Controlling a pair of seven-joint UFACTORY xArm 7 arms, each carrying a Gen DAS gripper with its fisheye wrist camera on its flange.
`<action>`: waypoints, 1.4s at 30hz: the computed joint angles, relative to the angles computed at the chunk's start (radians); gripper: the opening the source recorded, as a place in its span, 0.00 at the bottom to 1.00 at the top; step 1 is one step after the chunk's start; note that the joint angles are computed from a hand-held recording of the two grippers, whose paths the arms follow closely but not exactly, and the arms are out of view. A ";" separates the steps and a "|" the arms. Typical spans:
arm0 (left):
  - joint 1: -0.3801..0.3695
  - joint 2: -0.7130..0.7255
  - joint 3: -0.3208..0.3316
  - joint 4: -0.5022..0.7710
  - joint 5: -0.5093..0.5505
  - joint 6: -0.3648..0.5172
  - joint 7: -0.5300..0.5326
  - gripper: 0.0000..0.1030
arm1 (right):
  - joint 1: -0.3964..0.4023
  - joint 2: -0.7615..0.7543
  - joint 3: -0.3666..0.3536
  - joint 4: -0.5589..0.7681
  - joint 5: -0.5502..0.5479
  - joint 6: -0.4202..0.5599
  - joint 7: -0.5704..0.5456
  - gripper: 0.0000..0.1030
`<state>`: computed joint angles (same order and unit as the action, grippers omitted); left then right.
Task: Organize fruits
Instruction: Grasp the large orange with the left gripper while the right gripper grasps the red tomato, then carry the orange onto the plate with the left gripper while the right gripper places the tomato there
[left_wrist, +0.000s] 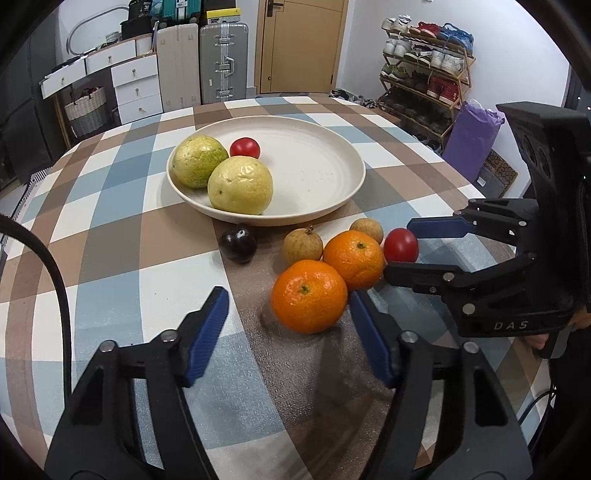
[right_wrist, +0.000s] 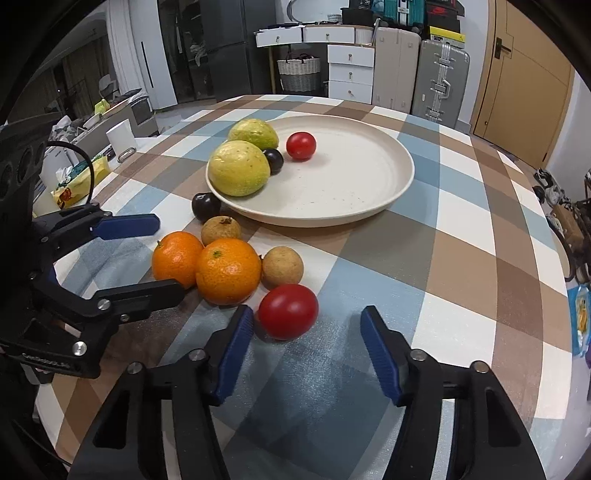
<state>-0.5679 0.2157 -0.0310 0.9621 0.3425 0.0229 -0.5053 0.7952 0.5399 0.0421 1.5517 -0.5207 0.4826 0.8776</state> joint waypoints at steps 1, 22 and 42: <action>0.024 0.001 -0.028 -0.001 -0.022 -0.002 0.023 0.57 | -0.001 -0.001 0.001 -0.003 0.000 -0.006 0.000 0.56; 0.173 0.002 -0.219 -0.027 -0.313 -0.066 0.313 0.37 | -0.003 -0.008 -0.003 -0.034 0.030 -0.084 -0.027 0.32; 0.056 -0.076 -0.073 -0.094 -0.312 -0.140 0.255 0.37 | 0.025 -0.048 -0.047 -0.075 -0.046 -0.140 0.062 0.31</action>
<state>-0.5122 0.1396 -0.1041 0.8679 0.0304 -0.1176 -0.2499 0.8206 0.4920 -0.0045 1.4771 -0.5669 0.3431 0.9399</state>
